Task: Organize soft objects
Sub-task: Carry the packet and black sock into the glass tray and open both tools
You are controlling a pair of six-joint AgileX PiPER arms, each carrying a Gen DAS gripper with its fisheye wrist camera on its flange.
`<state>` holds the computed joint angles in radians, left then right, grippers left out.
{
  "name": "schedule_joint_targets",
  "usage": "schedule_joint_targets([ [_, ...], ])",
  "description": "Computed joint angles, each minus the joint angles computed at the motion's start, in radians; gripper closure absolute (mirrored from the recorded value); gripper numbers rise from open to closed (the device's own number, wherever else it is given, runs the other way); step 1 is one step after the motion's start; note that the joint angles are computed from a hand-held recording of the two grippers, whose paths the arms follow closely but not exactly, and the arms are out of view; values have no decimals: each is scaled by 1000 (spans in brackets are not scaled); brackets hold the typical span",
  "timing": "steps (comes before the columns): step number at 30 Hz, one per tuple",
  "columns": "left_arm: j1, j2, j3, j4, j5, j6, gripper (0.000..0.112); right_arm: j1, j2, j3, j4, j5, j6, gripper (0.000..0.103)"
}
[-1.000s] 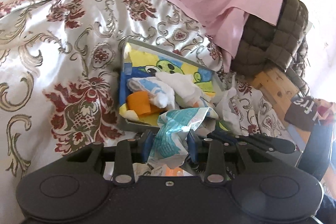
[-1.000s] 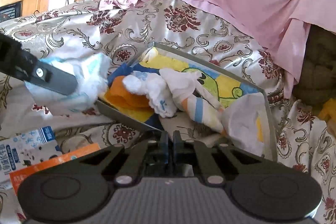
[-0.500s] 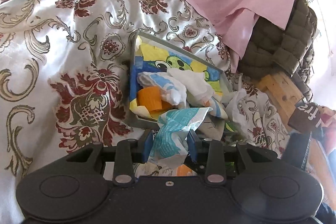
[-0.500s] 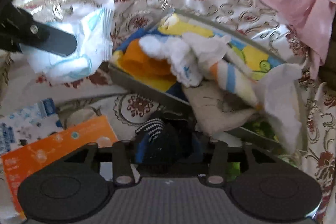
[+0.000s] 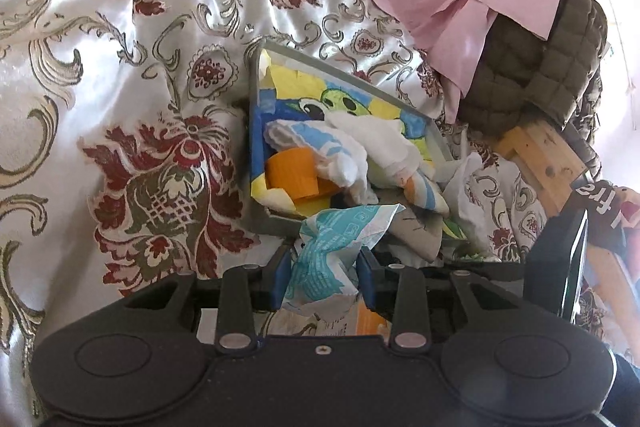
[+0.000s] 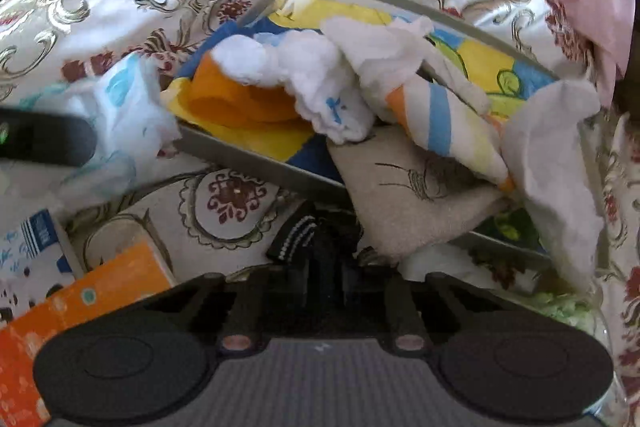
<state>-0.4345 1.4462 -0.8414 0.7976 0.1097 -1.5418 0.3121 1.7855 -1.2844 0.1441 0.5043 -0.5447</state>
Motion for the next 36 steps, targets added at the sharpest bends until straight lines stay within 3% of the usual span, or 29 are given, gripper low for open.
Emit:
schedule_joint_targets([
  [7, -24, -39, -9, 208, 46, -212, 75, -36, -129, 108, 182, -71, -174, 96],
  [10, -34, -50, -24, 197, 79, -208, 75, -51, -191, 119, 287, -73, -262, 96],
  [16, -42, -24, -121, 47, 148, -40, 75, -83, -212, 68, 490, -104, -400, 96],
  [21, -13, 130, -336, -37, 176, 133, 75, -124, -115, -57, 632, -140, -436, 96],
  [24, 12, 269, -527, -205, 217, 351, 74, -152, -29, -159, 682, -153, -369, 96],
  [29, 34, 494, -863, -394, 370, 601, 74, -197, 94, -297, 610, -115, -174, 96],
  [33, 45, 639, -1102, -501, 528, 710, 74, -217, 163, -375, 553, -58, -79, 96],
  [36, 50, 692, -1189, -541, 591, 736, 74, -227, 190, -409, 534, -17, -29, 93],
])
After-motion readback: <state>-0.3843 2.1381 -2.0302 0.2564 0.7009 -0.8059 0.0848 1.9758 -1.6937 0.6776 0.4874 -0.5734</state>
